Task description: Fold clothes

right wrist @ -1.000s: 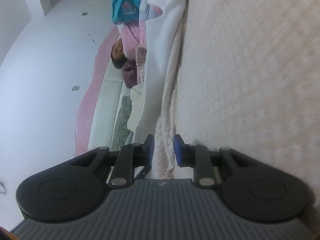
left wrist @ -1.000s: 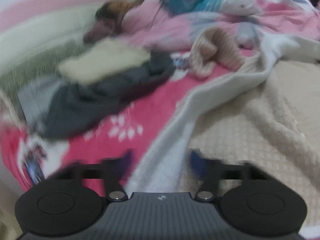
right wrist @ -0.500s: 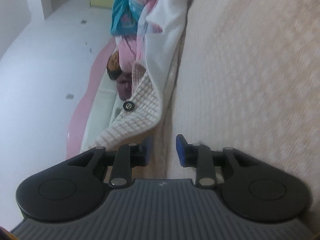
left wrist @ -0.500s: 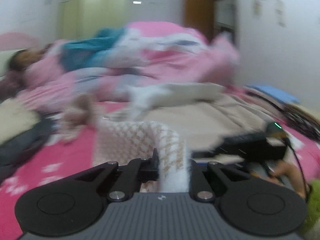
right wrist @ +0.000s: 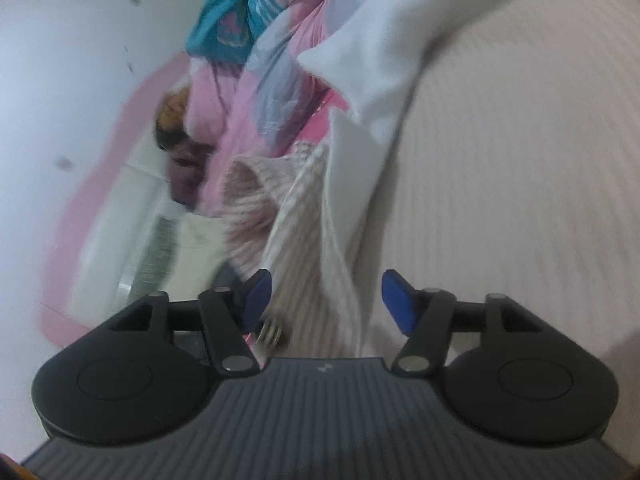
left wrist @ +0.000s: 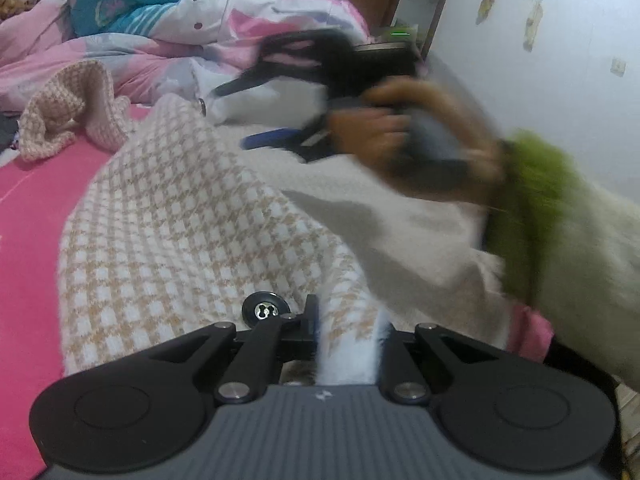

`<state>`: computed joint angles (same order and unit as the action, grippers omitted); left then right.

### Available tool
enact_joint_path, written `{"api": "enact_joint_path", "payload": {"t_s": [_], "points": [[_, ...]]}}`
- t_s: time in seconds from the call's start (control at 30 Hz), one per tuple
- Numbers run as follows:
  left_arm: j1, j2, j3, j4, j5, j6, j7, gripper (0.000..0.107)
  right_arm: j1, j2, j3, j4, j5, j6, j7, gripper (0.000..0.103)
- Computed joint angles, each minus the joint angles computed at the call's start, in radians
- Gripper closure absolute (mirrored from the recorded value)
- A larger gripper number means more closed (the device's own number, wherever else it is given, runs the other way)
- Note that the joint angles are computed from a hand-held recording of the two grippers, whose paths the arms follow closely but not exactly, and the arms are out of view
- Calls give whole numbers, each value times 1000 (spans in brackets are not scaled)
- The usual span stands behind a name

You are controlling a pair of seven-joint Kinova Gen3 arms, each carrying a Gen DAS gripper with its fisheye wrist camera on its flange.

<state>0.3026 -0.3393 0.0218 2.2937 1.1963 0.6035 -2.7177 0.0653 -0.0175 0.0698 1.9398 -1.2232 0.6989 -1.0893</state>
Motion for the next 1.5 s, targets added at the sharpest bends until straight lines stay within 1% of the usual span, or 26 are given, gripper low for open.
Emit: {"api": "enact_joint_path", "payload": {"t_s": [0.03, 0.1, 0.13, 0.2, 0.23, 0.27, 0.33, 0.5, 0.6, 0.7, 0.73, 0.8, 0.87, 0.93, 0.97, 1.03, 1.07, 1.17, 1.2, 1.23, 1.3, 1.37, 1.4, 1.43, 1.47, 1.5], "points": [[7, 5, -31, 9, 34, 20, -41, 101, -23, 31, -11, -36, 41, -41, -26, 42], [-6, 17, -57, 24, 95, 55, -114, 101, -100, 84, 5, -85, 122, -122, -102, 43], [-15, 21, -62, 31, 120, 69, -148, 101, -118, 101, 3, -100, 163, -150, -143, 47], [-36, 34, -59, 37, 158, 88, -197, 101, -99, 137, -44, -130, 228, -185, -212, 71], [-47, 37, -59, 41, 168, 103, -214, 101, -62, 148, -86, -136, 238, -191, -224, 91], [-59, 40, -54, 40, 172, 113, -219, 101, -42, 153, -108, -138, 240, -197, -222, 95], [-83, 44, -44, 37, 180, 133, -228, 101, -30, 139, -125, -132, 251, -218, -202, 98], [-139, 12, -14, 27, 171, 173, -217, 101, -37, 74, -119, -168, 397, -226, -229, 99], [-121, -11, 15, -23, 89, 135, -117, 101, -58, 53, -91, -224, 512, -207, -282, 99], [-178, 3, 102, -100, -7, 142, 5, 101, -60, 52, -71, -293, 608, -175, -329, 99], [-169, 17, 114, -128, -42, 138, 45, 101, -59, 54, -67, -314, 635, -163, -341, 99], [-102, 67, 97, -184, -99, 123, 102, 101, -53, 60, -59, -352, 684, -143, -356, 99], [-61, 111, 94, -222, -114, 122, 114, 101, -39, 67, -52, -383, 707, -123, -347, 99], [-23, 153, 97, -245, -116, 111, 110, 101, -32, 72, -35, -396, 711, -111, -327, 99], [-5, 174, 100, -254, -118, 104, 108, 101, -51, 74, -3, -394, 701, -108, -310, 99], [17, 210, 110, -267, -133, 93, 122, 101, -34, 81, 12, -371, 639, -118, -236, 99], [25, 227, 117, -272, -145, 89, 134, 101, -4, 85, -8, -355, 604, -128, -196, 99], [36, 269, 121, -277, -144, 95, 138, 100, 131, 105, -117, -302, 504, -159, -74, 99], [35, 283, 122, -278, -141, 98, 136, 98, 155, 114, -132, -287, 468, -164, -33, 99], [34, 294, 125, -279, -134, 101, 130, 96, 164, 128, -129, -271, 429, -166, 8, 99], [32, 309, 131, -275, -108, 102, 105, 93, 146, 153, -84, -243, 350, -167, 81, 99], [28, 316, 136, -269, -79, 97, 69, 85, 178, 169, -94, -218, 274, -165, 146, 99], [26, 317, 137, -265, -62, 97, 49, 82, 206, 173, -113, -212, 255, -157, 160, 99], [21, 318, 135, -260, -42, 106, 28, 77, 222, 176, -114, -214, 247, -133, 157, 97], [16, 319, 133, -256, -24, 116, 8, 70, 224, 173, -97, -218, 249, -102, 138, 92], [12, 317, 132, -251, -7, 122, -10, 67, 207, 163, -61, -218, 259, -77, 103, 87]]}}
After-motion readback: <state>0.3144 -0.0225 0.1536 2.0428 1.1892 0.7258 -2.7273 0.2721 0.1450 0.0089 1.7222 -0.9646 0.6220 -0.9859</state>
